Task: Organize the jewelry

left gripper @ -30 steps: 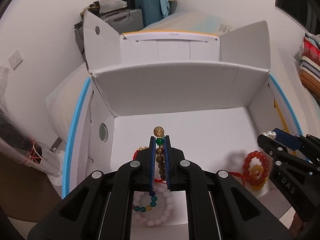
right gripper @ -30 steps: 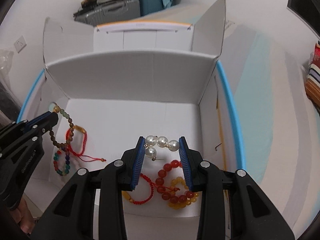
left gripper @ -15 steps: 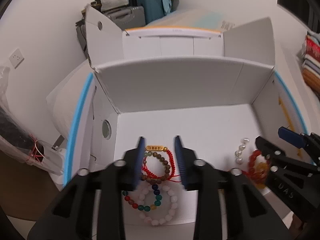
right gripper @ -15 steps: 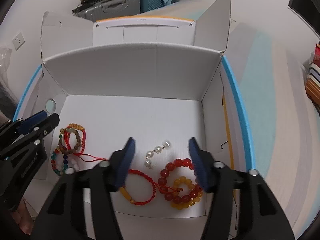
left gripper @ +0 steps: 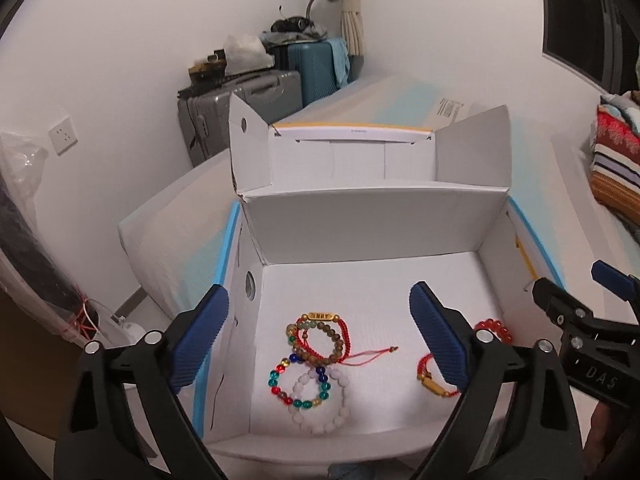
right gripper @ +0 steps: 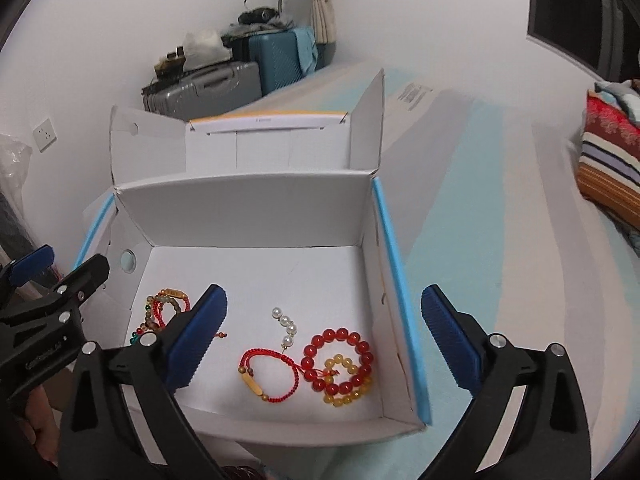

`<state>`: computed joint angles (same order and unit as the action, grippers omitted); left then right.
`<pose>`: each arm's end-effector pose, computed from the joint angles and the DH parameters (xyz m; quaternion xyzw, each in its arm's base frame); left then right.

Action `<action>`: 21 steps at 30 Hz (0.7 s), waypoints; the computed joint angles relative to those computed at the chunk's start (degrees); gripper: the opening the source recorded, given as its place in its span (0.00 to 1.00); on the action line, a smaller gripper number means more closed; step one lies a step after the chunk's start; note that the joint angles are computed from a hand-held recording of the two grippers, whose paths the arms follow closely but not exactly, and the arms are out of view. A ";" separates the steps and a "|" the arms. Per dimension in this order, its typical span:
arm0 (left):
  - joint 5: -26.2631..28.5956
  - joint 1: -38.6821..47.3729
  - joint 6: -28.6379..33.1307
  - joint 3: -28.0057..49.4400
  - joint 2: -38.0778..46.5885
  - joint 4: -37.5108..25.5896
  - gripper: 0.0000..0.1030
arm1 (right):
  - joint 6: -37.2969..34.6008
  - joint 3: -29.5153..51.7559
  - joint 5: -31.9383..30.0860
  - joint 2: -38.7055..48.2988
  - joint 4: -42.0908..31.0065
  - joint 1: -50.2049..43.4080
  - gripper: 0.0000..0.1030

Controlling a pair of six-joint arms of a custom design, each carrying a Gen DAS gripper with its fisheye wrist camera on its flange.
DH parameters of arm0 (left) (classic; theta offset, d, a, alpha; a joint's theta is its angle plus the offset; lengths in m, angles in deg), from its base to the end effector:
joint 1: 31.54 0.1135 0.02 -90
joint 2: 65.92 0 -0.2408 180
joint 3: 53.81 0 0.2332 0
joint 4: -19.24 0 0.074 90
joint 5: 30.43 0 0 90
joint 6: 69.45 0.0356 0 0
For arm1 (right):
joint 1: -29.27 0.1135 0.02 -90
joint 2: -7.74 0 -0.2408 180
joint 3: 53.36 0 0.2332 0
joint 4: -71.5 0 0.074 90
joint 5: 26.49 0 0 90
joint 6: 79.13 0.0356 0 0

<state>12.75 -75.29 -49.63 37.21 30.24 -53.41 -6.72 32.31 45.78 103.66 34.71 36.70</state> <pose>0.2339 -0.1879 0.2359 -0.2497 0.8787 0.1335 0.3844 0.3435 0.0557 0.2325 -0.2542 0.8854 0.1108 0.3731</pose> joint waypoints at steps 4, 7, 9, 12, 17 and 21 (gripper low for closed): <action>-2.20 -4.27 -4.99 0.13 -0.97 -3.78 0.92 | -0.32 -5.83 -2.04 -6.75 1.88 -2.18 0.93; -3.62 -7.53 -9.02 0.37 -0.98 -6.36 0.94 | -1.31 -9.70 -4.38 -10.94 2.45 -4.63 0.93; -4.18 -9.35 -11.30 0.11 -1.04 -7.49 0.94 | -2.00 -11.69 -5.72 -13.33 2.23 -5.99 0.93; -4.63 -12.13 -15.17 -0.54 -1.16 -9.17 0.94 | -3.24 -14.87 -7.21 -16.95 2.09 -7.98 0.93; -4.81 -16.26 -20.82 -1.47 -0.61 -11.36 0.94 | -5.41 -19.59 -9.12 -21.27 2.00 -10.77 0.93; -4.03 -18.49 -23.56 -2.97 0.16 -11.33 0.94 | -6.96 -22.34 -9.07 -22.23 3.01 -12.22 0.93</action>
